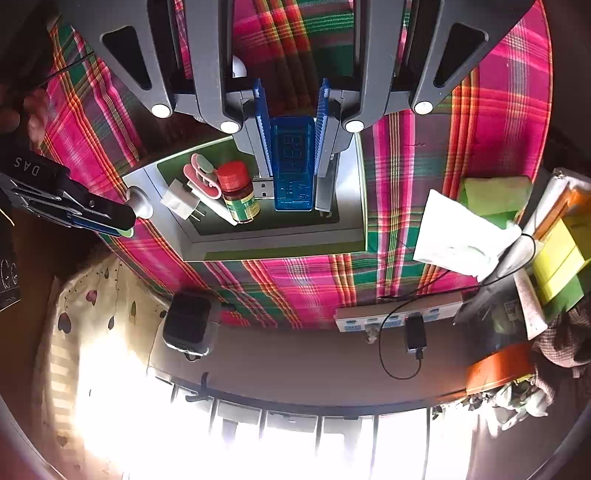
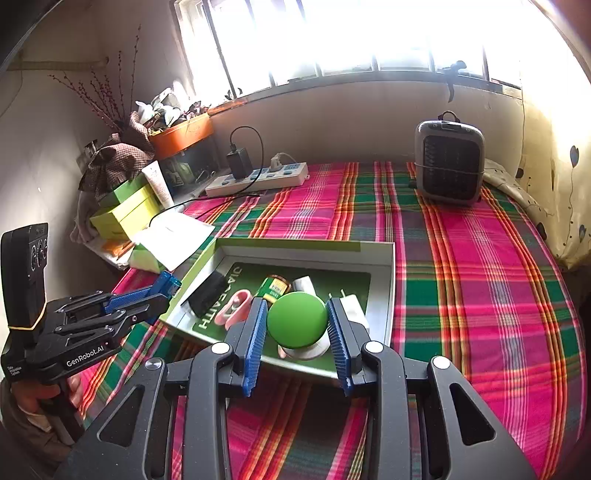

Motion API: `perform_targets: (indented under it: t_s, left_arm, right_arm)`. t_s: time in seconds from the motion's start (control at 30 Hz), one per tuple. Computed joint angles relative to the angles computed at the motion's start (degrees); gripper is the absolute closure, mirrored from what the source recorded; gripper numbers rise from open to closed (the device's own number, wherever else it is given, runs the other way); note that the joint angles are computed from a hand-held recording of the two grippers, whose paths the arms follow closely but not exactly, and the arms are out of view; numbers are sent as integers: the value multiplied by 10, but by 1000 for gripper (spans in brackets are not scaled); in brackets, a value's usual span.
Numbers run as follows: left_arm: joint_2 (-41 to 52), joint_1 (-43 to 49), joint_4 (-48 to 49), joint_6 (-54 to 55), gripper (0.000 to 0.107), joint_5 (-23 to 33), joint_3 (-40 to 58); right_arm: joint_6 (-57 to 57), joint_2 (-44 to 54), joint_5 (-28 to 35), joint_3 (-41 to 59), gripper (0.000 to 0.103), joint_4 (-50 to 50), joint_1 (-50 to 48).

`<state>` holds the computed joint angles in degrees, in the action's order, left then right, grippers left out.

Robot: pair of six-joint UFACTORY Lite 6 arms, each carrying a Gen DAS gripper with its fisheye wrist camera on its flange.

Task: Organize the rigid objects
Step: 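Carry the blue USB meter and green-topped object over the box with both tools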

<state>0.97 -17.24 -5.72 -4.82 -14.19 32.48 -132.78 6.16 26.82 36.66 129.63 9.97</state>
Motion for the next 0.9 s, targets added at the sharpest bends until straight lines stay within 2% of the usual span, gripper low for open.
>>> perform_targets:
  t_s: [0.2, 0.63, 0.9]
  left_arm:
    - [61, 25, 106, -93, 86, 4, 61]
    - [179, 36, 183, -156, 86, 15, 177]
    - [252, 37, 161, -122, 86, 34, 253]
  right_arm:
    - [26, 60, -9, 66, 68, -30, -6]
    - [99, 191, -23, 203, 68, -91, -14]
    - [148, 267, -31, 284, 68, -136, -17]
